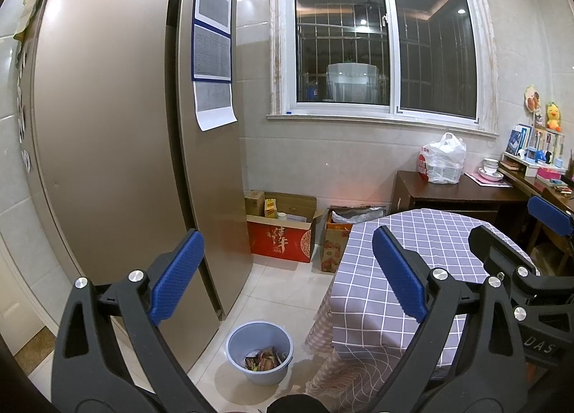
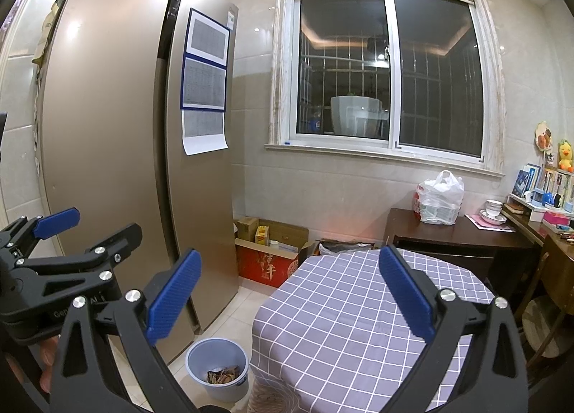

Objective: Collect trash

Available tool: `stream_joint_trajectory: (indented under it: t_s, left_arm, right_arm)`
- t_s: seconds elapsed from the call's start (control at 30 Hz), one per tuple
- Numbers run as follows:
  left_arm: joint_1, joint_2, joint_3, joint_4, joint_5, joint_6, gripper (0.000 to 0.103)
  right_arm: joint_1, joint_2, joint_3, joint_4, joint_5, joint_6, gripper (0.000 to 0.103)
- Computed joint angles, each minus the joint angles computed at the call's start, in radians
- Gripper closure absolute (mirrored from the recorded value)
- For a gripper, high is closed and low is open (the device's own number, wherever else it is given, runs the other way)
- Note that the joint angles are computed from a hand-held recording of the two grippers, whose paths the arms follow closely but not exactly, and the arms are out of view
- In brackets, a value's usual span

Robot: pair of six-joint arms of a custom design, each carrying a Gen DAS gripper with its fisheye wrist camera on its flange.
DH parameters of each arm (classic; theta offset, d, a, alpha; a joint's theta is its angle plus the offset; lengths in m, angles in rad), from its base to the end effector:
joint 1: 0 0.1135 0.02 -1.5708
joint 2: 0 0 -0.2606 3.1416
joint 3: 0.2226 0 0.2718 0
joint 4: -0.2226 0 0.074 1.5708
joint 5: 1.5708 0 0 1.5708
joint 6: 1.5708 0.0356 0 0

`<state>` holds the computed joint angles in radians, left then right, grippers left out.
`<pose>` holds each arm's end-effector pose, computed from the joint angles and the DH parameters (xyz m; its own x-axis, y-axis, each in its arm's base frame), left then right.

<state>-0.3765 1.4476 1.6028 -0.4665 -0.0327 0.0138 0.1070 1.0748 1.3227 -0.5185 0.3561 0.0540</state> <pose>0.3212 -0.1257 0.4388 -0.2801 0.1256 -0.9517 0.3424 0.9393 0.0232 0.2416 0.0135 0.4372 -0.2528 0.0237 -0.9672 0.2479 0.9679 -0.0410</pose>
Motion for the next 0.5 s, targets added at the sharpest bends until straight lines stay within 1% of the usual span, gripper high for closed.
stream_joint_trajectory:
  t_s: [0.4,0.5]
  left_arm:
    - [0.002,0.004,0.003,-0.004,0.004,-0.001,0.010]
    - [0.000,0.004,0.004,-0.004,-0.001,0.001,0.010]
  right_arm:
    - [-0.032,-0.007,-0.011,-0.001,-0.040,-0.006,0.006]
    - [-0.030,-0.005,-0.009,-0.002,-0.035,-0.005,0.006]
